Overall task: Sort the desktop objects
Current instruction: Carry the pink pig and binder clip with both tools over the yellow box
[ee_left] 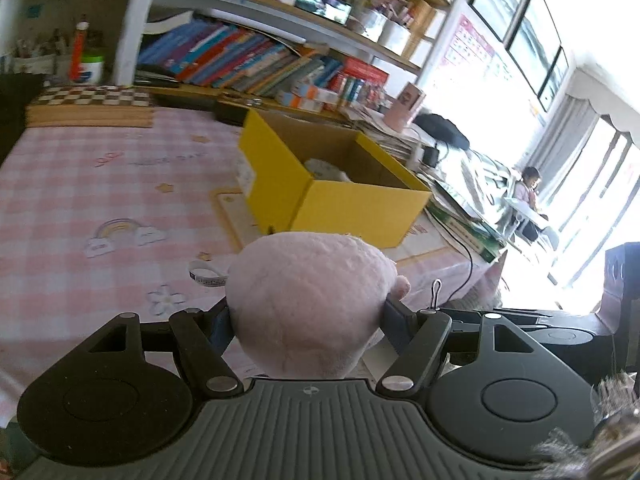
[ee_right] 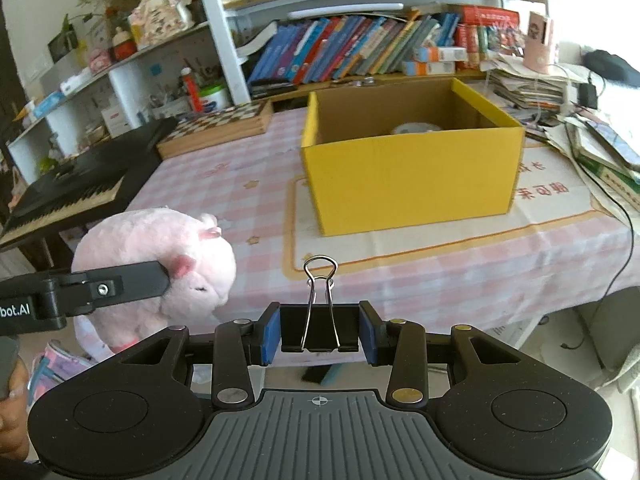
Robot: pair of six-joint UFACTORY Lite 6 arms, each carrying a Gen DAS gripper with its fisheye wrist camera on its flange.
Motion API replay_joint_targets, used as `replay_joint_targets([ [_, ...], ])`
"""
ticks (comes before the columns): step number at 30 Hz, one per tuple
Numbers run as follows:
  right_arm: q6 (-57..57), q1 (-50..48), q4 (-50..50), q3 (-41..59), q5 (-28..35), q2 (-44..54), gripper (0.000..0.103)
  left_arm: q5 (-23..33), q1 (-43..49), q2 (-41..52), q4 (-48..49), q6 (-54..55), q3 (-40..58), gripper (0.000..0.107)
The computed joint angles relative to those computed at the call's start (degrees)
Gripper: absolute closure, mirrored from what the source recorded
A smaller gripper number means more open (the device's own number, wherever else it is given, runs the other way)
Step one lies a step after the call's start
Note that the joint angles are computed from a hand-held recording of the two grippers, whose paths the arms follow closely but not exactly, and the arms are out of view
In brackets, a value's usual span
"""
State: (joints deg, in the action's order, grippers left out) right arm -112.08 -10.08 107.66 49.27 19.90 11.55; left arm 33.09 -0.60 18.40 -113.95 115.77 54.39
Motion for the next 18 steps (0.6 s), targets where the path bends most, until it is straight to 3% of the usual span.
replay_joint_targets([
  [18, 20.6, -12.8, -31.3, 22.9, 9.7, 17.6, 0.064, -12.8, -15.7, 12.6, -8.1, -3.7, 18.2, 0.037],
])
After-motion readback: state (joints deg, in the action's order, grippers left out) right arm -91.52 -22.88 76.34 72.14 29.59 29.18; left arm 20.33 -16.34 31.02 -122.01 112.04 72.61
